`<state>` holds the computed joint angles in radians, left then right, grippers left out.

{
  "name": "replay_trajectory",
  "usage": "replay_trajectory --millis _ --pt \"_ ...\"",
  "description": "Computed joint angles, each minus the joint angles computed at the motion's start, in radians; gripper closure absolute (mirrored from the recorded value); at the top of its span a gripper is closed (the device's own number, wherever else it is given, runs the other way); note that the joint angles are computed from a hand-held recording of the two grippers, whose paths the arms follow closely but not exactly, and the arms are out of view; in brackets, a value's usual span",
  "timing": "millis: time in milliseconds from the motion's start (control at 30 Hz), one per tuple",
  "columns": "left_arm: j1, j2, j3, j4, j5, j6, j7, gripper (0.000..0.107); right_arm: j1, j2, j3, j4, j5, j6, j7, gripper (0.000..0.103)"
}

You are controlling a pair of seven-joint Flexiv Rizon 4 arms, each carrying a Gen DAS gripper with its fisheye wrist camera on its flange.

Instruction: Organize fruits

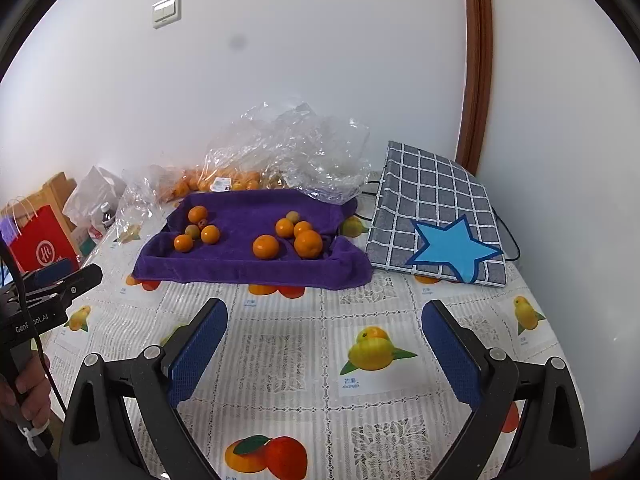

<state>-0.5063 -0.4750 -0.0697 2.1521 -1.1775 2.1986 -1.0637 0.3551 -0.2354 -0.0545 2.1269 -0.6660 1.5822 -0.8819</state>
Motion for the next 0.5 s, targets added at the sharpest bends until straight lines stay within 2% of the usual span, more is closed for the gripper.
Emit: replay_trajectory --millis 167,267,500 --pt "-0.012 -0.012 0.002 -0.015 -0.033 0.006 0.041 0.023 0.009 -0.001 -0.008 0.003 -0.004 0.004 0.006 0.006" --pt "-0.016 -0.019 -0.009 -0.026 -0.066 0.020 0.078 0.023 -0.027 -0.010 0.047 -0.009 0.055 -0.009 -0.038 0.006" --pt "-0.002 -0.018 -0.029 -0.024 -0.071 0.030 0.090 0.023 -0.013 -0.014 0.038 -0.007 0.084 -0.006 -0.061 0.006"
